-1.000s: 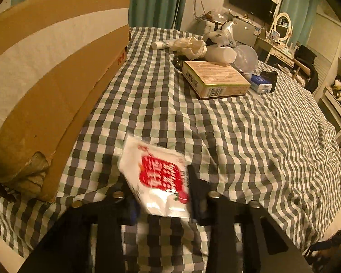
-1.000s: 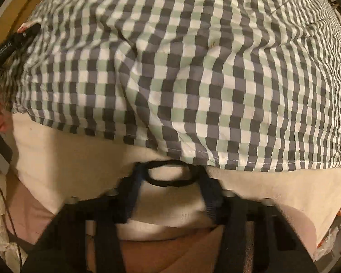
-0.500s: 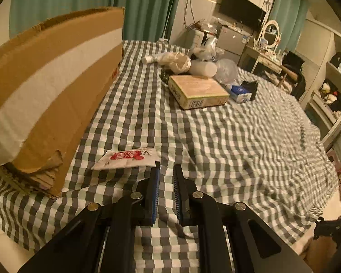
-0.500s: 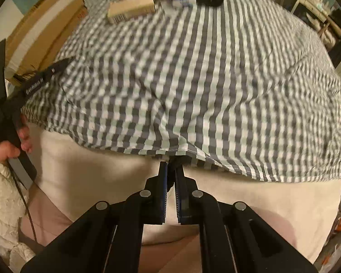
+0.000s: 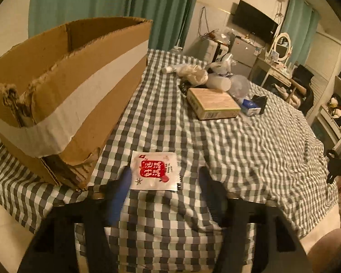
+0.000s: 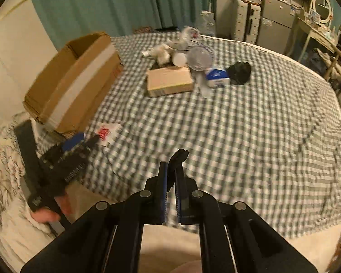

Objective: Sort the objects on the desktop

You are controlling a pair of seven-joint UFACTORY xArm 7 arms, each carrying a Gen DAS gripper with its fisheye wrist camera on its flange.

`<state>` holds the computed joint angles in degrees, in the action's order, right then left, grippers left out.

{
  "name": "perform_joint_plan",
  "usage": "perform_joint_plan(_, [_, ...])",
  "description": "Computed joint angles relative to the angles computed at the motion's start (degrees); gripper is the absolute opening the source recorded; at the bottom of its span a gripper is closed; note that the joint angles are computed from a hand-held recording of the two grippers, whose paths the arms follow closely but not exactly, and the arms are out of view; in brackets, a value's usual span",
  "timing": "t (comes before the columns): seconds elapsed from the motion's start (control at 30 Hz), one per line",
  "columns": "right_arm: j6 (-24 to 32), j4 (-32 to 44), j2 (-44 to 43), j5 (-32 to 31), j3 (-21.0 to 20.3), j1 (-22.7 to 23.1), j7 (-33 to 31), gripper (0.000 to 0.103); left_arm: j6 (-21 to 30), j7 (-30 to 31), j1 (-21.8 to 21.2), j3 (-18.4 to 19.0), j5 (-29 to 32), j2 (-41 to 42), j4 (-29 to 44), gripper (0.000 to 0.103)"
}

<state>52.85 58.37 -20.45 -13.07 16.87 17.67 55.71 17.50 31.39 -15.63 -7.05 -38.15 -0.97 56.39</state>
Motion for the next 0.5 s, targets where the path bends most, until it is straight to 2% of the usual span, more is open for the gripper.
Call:
perform_joint_plan(0.07, [-2.6,-1.9,0.7,1.4,-1.0,0.4,-1.3,0.006,0.2,-1.5,0.1,-0.1,1.7,1.1,0.6,0.074])
perform_joint_plan(0.1, [-2.9,-2.4,1.2,2.4,-1.5,0.6,-2.0,0.006,-0.6,-4.2,0.1,-0.3,5.2,2.5,1.1,0.078])
perform_joint_plan(0.17, [-4.3,-4.1,1.3,4.2,-2.5,0.6,-2.6,0.006,-0.9,-8.2,0.1,-0.4,10.8,4.7,2.3,0.079])
perform_joint_plan(0.23, [-6.2,-5.7,0.9,6.0,-3.6,0.5,-3.5,0.006,1.5,-10.5,0.6,-0.7,14.3,8.2,5.3,0.079])
perform_joint_plan(0.3, [-6.6,-6.2,0.7,5.8,-3.4,-0.2,-3.2,0.006,4.6,-16.0,-0.2,0.7,20.1,11.8,8.6,0.079])
perform_joint_plan(0.33, [-7.0,-6.5,0.7,5.8,-3.4,-0.4,-3.2,0.006,3.9,-16.5,1.1,-0.6,20.3,12.2,8.6,0.075])
perform_joint_plan(0.37, [-7.6,-6.9,0.6,6.1,-3.5,-0.5,-3.4,0.006,2.2,-15.9,1.7,-1.4,19.4,11.9,8.0,0.066])
perform_joint_plan(0.4, [-7.6,-6.9,0.7,6.2,-3.4,-0.6,-3.2,0.006,2.5,-14.1,2.9,-2.6,17.5,11.8,8.2,0.043])
perform_joint_plan(0.43, [-7.5,-6.7,1.2,6.4,-3.3,-0.6,-3.4,0.006,3.0,-12.3,3.7,-3.4,16.0,11.5,8.3,0.028])
perform_joint_plan(0.5, [-7.4,-6.4,1.4,6.4,-3.2,-0.7,-3.3,0.006,2.8,-9.1,4.6,-4.3,13.5,10.6,7.5,0.007])
